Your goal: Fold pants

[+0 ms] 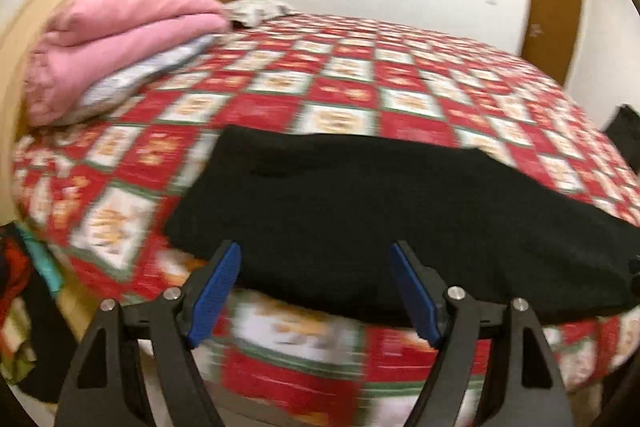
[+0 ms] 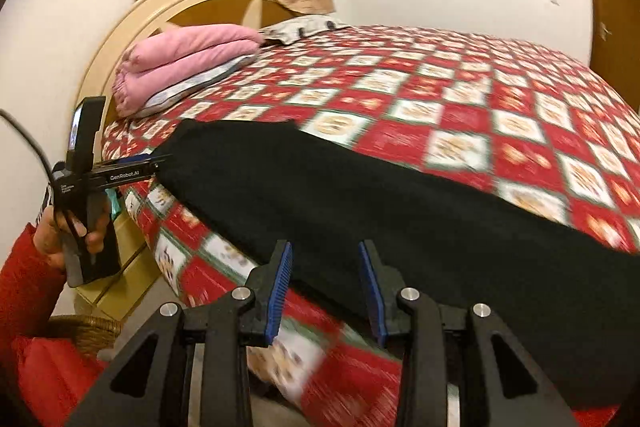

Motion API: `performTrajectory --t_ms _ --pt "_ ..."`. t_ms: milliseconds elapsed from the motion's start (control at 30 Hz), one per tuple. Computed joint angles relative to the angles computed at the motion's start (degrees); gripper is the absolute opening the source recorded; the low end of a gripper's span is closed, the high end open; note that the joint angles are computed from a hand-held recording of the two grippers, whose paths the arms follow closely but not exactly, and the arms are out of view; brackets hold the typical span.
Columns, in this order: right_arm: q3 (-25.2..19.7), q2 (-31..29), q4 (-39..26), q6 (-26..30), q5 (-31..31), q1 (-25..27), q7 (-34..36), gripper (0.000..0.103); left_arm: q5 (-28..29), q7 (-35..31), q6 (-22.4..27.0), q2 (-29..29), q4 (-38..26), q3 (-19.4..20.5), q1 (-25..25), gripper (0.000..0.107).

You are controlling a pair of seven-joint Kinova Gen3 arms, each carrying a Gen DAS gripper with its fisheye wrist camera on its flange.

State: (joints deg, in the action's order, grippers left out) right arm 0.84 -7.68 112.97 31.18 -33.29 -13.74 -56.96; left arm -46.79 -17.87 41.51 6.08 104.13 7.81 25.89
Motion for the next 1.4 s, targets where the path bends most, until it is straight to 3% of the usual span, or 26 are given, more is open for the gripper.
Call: performTrajectory --t_ms 100,200,333,433,533,700,800,900,1000,1067,1167,1267,1333,1400 --pt "-2.5 5.3 -2.3 0.0 -1.6 0.2 -1.3 0.036 0.3 2.8 -0.3 -1.0 1.9 -1.1 -1.7 0.079" --pt "-5.6 10.7 -4.9 6.5 -2.2 1.7 -0.7 0.037 1.6 3.2 -2.3 -0.5 3.4 -1.6 -3.6 0.080" --pt "-5.5 11.3 -5.6 12.3 -6.4 0.5 7.8 0.038 -1.8 5.8 0.0 2.3 3.2 -3.4 -2.6 0.082" --pt "-9.1 9.8 -5.5 11.0 -13.4 6.4 13.3 0.038 -1.4 7.0 -1.4 1.9 3.5 -4.2 -4.5 0.082" --pt "-10.5 11.4 -7.3 9.5 -19.8 10.0 12.9 0.038 0.2 6.3 -4.0 1.6 3.8 -3.7 -7.3 0.083" --pt "-9.7 21.8 -12.0 15.1 -17.9 1.6 12.2 0.039 -7.7 10.7 1.0 4.4 2.7 -7.4 -0.4 0.090" --pt "-9.0 20.5 -11.4 13.1 -16.5 -2.4 16.7 0.039 -4.9 6.2 0.4 3.8 2.2 -4.9 -4.4 0.091" --pt "-11.5 20.1 -11.6 16.7 -22.5 2.9 18.5 0.039 -3.2 4.0 1.3 1.9 2.1 -1.3 -8.5 0.091" --pt "-13.8 17.3 -9.2 15.8 -29.5 9.1 22.5 0.039 -6.7 9.5 1.8 -0.7 3.0 -2.5 -6.6 0.089" --pt "-12.5 15.4 -8.0 11.6 -32.0 9.5 21.4 0.039 -9.6 13.4 4.5 -1.4 1.9 -4.3 -3.4 0.089" --pt "-5.2 15.1 -8.3 4.6 -29.3 3.5 14.7 0.039 -12.6 12.5 3.2 -0.8 0.0 -0.9 -4.3 0.089" --pt "2.2 15.0 -7.8 -0.5 -22.3 -3.9 7.7 0.039 -9.3 7.4 0.1 1.5 -3.1 -0.5 -3.5 0.089" --pt "3.7 14.7 -7.2 0.4 -18.2 -5.4 3.1 0.039 -4.7 2.7 -3.6 3.6 -5.1 1.5 -4.7 0.089" --pt "1.5 13.1 -7.8 3.6 -14.6 -2.7 0.0 0.039 -2.0 -1.0 -3.5 6.4 -7.6 0.3 -1.8 0.089"
